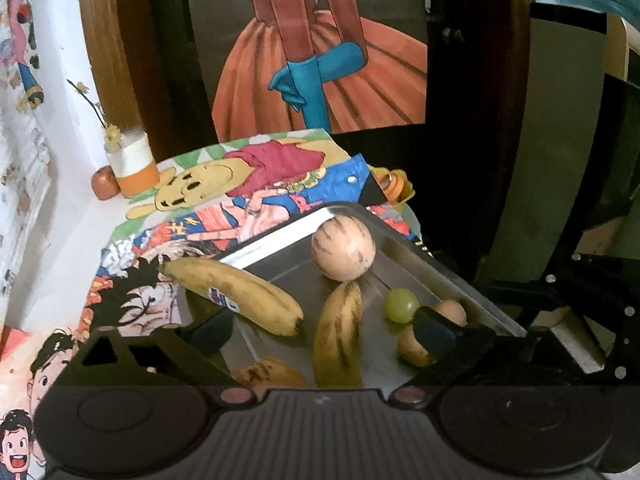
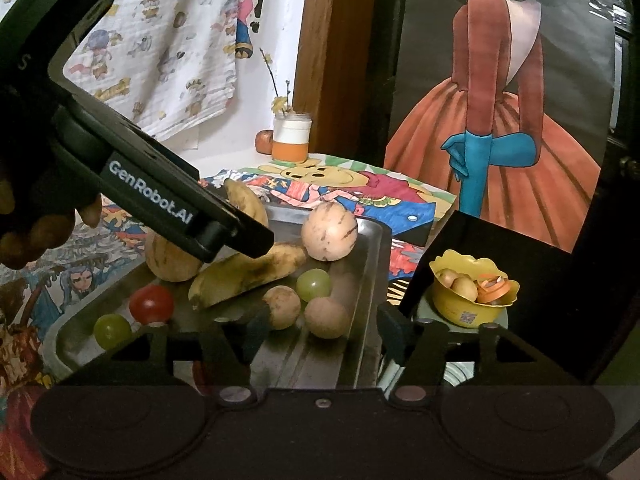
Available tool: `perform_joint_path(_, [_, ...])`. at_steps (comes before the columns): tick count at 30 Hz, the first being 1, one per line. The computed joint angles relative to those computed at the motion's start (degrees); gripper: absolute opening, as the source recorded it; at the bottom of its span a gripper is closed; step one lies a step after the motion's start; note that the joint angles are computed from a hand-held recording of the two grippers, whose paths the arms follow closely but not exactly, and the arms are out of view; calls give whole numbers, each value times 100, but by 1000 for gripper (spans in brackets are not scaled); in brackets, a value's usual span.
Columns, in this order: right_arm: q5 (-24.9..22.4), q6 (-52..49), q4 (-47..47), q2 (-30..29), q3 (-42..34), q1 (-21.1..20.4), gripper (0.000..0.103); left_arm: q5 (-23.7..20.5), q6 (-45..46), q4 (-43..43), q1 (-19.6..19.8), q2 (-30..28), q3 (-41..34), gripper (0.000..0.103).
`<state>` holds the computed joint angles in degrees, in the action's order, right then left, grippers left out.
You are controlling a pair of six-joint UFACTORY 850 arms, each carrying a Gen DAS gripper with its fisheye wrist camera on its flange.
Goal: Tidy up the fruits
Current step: 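Open left tool to release the banana while right tool releases the brown fruit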
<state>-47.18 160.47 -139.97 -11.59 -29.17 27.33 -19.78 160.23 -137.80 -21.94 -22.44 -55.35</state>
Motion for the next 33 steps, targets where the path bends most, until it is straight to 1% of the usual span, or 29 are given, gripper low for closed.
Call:
perform_joint_path(4, [-67, 73, 9, 10, 14, 11, 73, -166, 141, -151, 41, 61, 81, 102])
perform_joint_path(6, [-99, 141, 11, 23, 27, 12, 79, -218, 201, -235, 50, 77, 110, 102])
perform_joint_path(8, [-138, 216, 3, 32, 50, 20, 83, -268, 238, -299, 68, 95, 143, 102])
perform_joint_path(10, [-187, 267, 15, 31, 58, 31, 89, -320, 223, -340, 85, 104, 170, 102])
perform_joint_path(12, [-296, 293, 73, 26, 73, 75, 98, -362, 83, -276, 117, 113, 195, 102])
perform_joint_path(14, [-399, 320, 118, 20, 88, 121, 99, -424, 53, -346, 152, 121, 229, 102])
perform_joint_path(17, [-507, 480, 149, -5, 92, 157, 102, -655, 68, -591, 226, 159, 358, 102])
perform_joint_path(20, [-565, 646, 155, -23, 87, 196, 102, -969, 83, -956, 314, 225, 548, 102])
perform_joint_path(23, [-753, 705, 328, -95, 62, 326, 102, -1365, 184, -1414, 396, 308, 773, 103])
perform_joint_path(26, [-901, 739, 555, -170, 23, 465, 102, -1594, 102, -1665, 477, 409, 953, 103])
perform_joint_path(30, [-842, 596, 884, -193, -59, 633, 102, -1844, 95, -2041, 564, 571, 1203, 103])
perform_joint_path(32, [-822, 421, 1218, -231, -135, 770, 102, -1880, 276, -2366, 554, 659, 1326, 103])
perform_joint_path(33, [-793, 247, 1532, -261, -209, 866, 102, -1905, 400, -2518, 551, 715, 1406, 103])
